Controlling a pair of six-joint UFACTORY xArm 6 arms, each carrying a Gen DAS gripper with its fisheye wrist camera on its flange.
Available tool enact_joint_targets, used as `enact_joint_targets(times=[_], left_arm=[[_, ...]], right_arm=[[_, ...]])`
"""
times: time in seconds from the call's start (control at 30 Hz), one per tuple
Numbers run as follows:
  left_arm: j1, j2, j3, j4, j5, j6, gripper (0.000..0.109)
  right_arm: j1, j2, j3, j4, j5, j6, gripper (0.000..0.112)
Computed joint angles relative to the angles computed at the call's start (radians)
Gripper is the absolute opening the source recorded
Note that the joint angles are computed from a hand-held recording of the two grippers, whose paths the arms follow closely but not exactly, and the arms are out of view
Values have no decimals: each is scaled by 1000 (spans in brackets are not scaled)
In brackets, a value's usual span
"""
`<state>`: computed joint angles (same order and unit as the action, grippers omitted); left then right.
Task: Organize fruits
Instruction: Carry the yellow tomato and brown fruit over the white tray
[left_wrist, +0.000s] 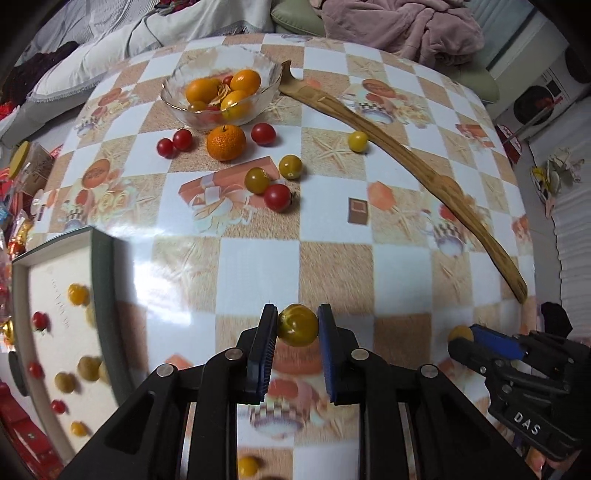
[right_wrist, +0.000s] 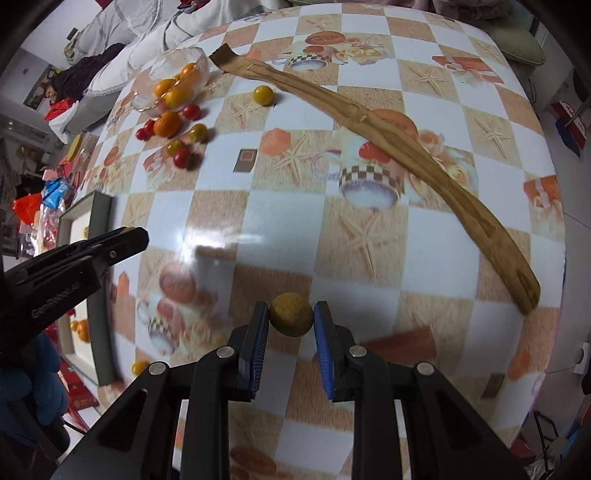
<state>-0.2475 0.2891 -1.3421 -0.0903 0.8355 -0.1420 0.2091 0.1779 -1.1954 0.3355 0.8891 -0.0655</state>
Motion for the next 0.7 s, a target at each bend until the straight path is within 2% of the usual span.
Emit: enact_joint_targets(times=[0.47,0.7], left_arm=[[-4,-256,162,78,61,-78,24],[51,-350,231,49,67,2,24]], right_arm=[[6,-124,37,35,58,-68,27],[55,-150,38,20,48,-19,27]])
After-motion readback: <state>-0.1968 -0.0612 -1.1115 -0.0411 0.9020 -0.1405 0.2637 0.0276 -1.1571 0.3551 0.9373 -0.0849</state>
